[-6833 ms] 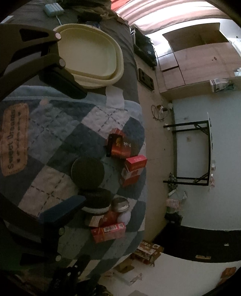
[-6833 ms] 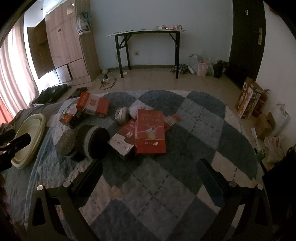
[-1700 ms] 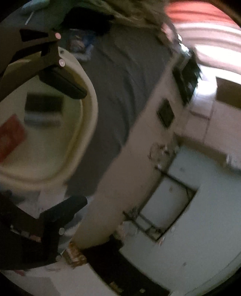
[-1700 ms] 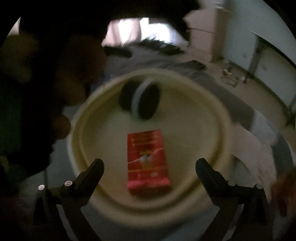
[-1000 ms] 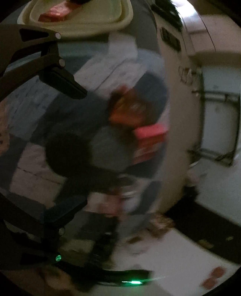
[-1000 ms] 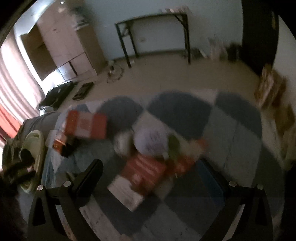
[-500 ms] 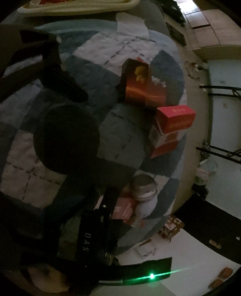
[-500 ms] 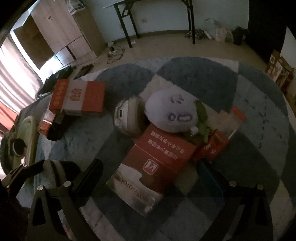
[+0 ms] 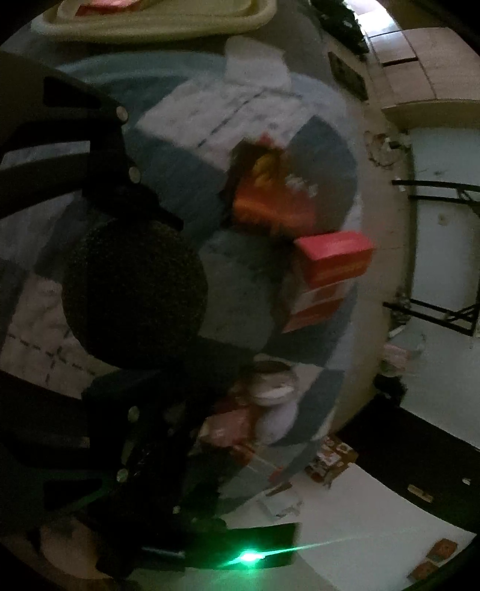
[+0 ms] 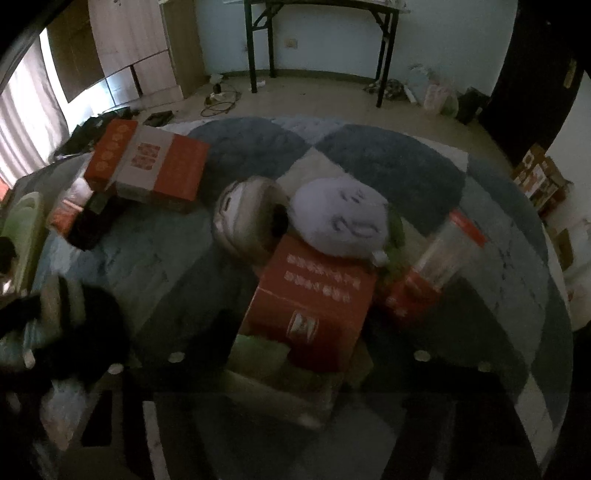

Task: Organize rigid objects
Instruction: 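Grasp the red-and-white HONGQIQU box with the right tool while the left tool grasps another black pad, then carry both items over the cream basin and release them inside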

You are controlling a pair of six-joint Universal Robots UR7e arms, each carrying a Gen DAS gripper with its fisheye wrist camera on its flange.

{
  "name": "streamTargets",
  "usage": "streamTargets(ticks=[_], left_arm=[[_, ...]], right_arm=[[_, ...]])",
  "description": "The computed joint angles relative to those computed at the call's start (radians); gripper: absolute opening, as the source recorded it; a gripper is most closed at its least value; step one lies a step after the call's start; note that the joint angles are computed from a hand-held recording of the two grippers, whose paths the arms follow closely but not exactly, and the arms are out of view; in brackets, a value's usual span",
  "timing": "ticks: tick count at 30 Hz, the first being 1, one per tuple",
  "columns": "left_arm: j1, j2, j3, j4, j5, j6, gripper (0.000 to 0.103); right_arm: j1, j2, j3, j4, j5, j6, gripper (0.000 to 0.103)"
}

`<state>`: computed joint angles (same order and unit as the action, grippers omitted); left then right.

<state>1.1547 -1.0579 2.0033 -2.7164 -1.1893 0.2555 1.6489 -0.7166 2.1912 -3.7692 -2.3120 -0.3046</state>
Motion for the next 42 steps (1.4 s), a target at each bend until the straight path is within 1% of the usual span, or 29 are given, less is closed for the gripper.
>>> streamTargets(ticks=[2,4,7,11,13,17,19,22,24,26,28,29,31,33,35,36,38,41,42], left_arm=[[0.001,-0.017,-0.008,-0.008,-0.003,0.007,0.068],[0.006,-0.027,-0.020,-0.014,-0.005,0.004,0.068],[0.020,-0.045,-0.038,-0.021,-0.008,-0.008,0.068],[0.043,-0.067,-0.068,-0.018,-0.012,-0.032,0.068],[0.053,-0.072,-0.081,-0.024,-0.013,-0.039,0.068],[0.074,-0.086,-0.104,-0.054,-0.010,-0.045,0.068],[0.082,-0.094,-0.119,-0.053,-0.016,-0.054,0.068],[0.086,-0.114,-0.153,-0.034,0.002,-0.036,0.068],[0.092,-0.133,-0.185,-0.020,0.020,-0.024,0.068],[0.104,-0.151,-0.218,-0.013,0.040,-0.017,0.068],[0.121,-0.164,-0.248,0.003,0.062,-0.017,0.068],[0.134,-0.173,-0.266,0.012,0.077,-0.013,0.068],[0.156,-0.193,-0.280,0.014,0.114,0.003,0.068],[0.190,-0.217,-0.291,0.000,0.171,0.004,0.068],[0.228,-0.233,-0.307,0.008,0.183,-0.044,0.068],[0.254,-0.239,-0.324,0.023,0.170,-0.082,0.068],[0.290,-0.236,-0.353,0.046,0.158,-0.122,0.068],[0.321,-0.222,-0.377,0.083,0.182,-0.148,0.068],[0.324,-0.215,-0.378,0.095,0.213,-0.153,0.068]], right_arm=[[-0.006,-0.037,0.045,-0.001,0.034,0.020,0.059],[-0.007,-0.069,0.080,0.003,0.060,0.037,0.057],[0.007,-0.091,0.106,-0.006,0.059,0.033,0.056],[0.014,-0.092,0.127,-0.023,0.067,0.040,0.055],[0.030,-0.085,0.138,-0.043,0.055,0.048,0.055],[0.070,-0.089,0.146,-0.047,0.034,0.061,0.055],[0.097,-0.091,0.151,-0.052,0.018,0.066,0.055],[0.144,-0.102,0.149,-0.048,0.007,0.077,0.055],[0.188,-0.109,0.128,-0.017,0.007,0.086,0.055],[0.240,-0.100,0.090,0.038,0.034,0.090,0.055],[0.303,-0.065,0.024,0.100,0.050,0.084,0.055],[0.318,-0.055,0.005,0.120,0.065,0.087,0.055],[0.367,-0.008,-0.079,0.199,0.120,0.090,0.055],[0.399,0.036,-0.149,0.252,0.148,0.069,0.055],[0.423,0.091,-0.238,0.331,0.211,0.056,0.055],[0.427,0.107,-0.262,0.355,0.234,0.052,0.055],[0.429,0.159,-0.335,0.411,0.302,0.048,0.055],[0.430,0.236,-0.443,0.519,0.300,0.049,0.055],[0.428,0.256,-0.468,0.538,0.295,0.043,0.055]])
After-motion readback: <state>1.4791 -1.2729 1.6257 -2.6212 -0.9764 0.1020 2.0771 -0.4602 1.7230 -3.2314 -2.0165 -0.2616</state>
